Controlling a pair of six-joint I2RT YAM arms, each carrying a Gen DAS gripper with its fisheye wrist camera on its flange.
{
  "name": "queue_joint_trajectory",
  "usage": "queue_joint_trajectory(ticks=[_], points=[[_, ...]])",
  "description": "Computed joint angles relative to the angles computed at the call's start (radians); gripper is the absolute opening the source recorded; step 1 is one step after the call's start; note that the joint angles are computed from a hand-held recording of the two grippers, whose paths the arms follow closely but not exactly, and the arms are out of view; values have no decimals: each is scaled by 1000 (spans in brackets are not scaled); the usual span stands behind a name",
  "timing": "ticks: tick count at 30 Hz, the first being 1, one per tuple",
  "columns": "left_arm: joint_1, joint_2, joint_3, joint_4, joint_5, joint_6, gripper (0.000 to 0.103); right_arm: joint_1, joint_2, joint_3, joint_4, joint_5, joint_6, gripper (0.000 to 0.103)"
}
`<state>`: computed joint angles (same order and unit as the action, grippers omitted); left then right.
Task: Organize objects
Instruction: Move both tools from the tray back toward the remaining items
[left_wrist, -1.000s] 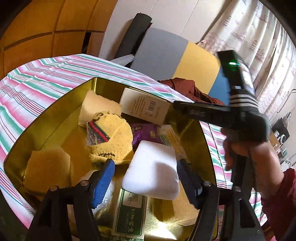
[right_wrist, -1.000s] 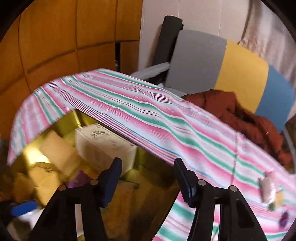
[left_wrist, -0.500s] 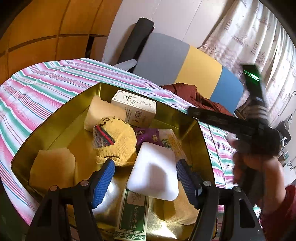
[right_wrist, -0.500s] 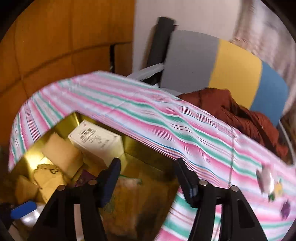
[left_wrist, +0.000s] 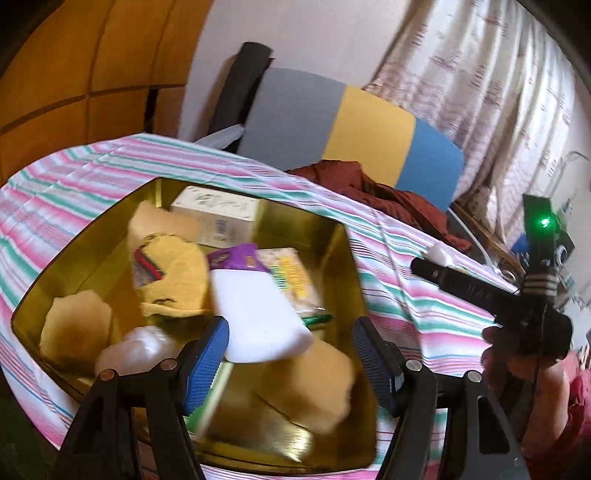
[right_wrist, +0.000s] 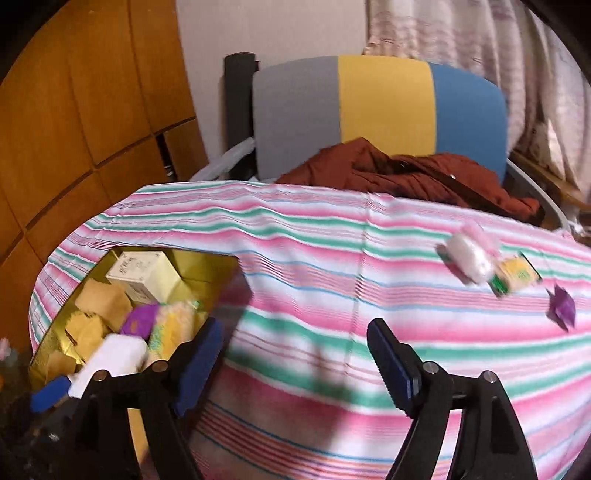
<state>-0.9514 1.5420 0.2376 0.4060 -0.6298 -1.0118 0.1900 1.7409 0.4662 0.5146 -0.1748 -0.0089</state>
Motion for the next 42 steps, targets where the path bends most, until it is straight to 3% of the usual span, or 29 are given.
queue_joint_trajectory(ticks=[10, 20, 26, 31, 37, 42], points=[[-128, 151, 195, -72, 21, 95, 71, -239, 67, -93, 58, -86, -92, 97], [-166, 333, 436, -124, 117, 244, 71, -555, 151, -25, -13, -169, -191, 99], [-122, 446, 569, -159, 186, 287, 71, -711, 212, 73, -75, -192, -196, 99], [-88, 536, 655, -195, 211, 320, 71, -771, 270, 166, -79, -135, -183, 99], [-57, 597, 710, -214, 256, 314, 71, -814, 359, 400, -216, -135, -132, 99], [-45, 615, 731, -220, 265, 316, 71, -807, 437, 555, -232, -145, -50, 99]])
